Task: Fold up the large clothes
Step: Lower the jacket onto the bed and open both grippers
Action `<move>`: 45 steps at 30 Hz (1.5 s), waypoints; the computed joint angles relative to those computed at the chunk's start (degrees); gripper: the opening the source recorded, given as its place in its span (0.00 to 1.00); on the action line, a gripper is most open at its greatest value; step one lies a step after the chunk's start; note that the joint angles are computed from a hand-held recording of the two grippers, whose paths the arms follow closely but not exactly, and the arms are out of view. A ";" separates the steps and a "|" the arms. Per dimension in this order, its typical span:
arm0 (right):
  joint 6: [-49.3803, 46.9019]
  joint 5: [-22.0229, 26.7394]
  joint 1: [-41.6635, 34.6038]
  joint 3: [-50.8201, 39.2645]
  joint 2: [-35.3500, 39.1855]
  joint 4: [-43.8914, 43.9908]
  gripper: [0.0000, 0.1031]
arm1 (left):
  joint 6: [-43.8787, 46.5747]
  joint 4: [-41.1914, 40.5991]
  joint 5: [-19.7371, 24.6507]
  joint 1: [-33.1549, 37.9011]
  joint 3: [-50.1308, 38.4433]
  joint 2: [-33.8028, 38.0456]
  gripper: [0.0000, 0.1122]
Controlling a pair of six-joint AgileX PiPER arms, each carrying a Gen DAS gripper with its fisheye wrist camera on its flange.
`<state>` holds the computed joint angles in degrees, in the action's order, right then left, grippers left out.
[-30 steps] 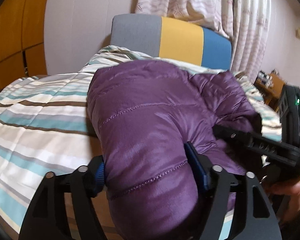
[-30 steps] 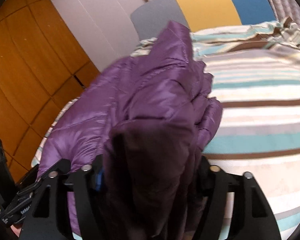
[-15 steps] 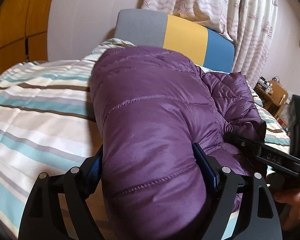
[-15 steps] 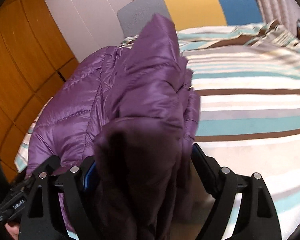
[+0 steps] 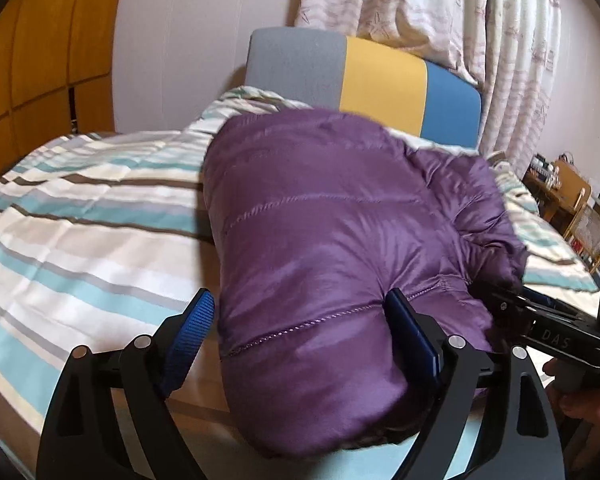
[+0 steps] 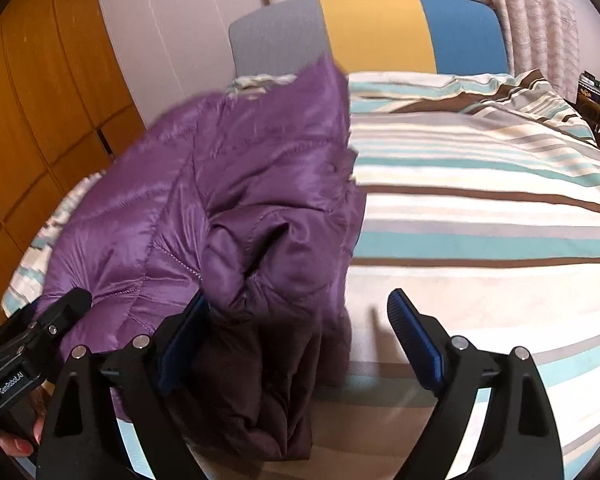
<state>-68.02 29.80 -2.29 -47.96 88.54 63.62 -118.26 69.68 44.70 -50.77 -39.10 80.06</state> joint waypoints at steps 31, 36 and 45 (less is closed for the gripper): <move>13.96 -9.36 11.59 -23.40 21.18 -12.02 0.48 | 30.90 -19.28 -1.66 21.54 -32.06 25.57 0.83; 10.94 -9.17 10.73 -20.72 17.48 -10.23 0.67 | 28.63 -17.96 0.89 19.43 -30.63 22.99 0.89; -3.88 -5.02 5.21 -5.62 -0.69 -0.64 0.82 | 16.60 -14.70 6.71 9.00 -18.59 9.72 0.89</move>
<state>-71.89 24.78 2.92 -53.59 87.85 62.98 -101.66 54.99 51.41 -41.77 -57.69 89.77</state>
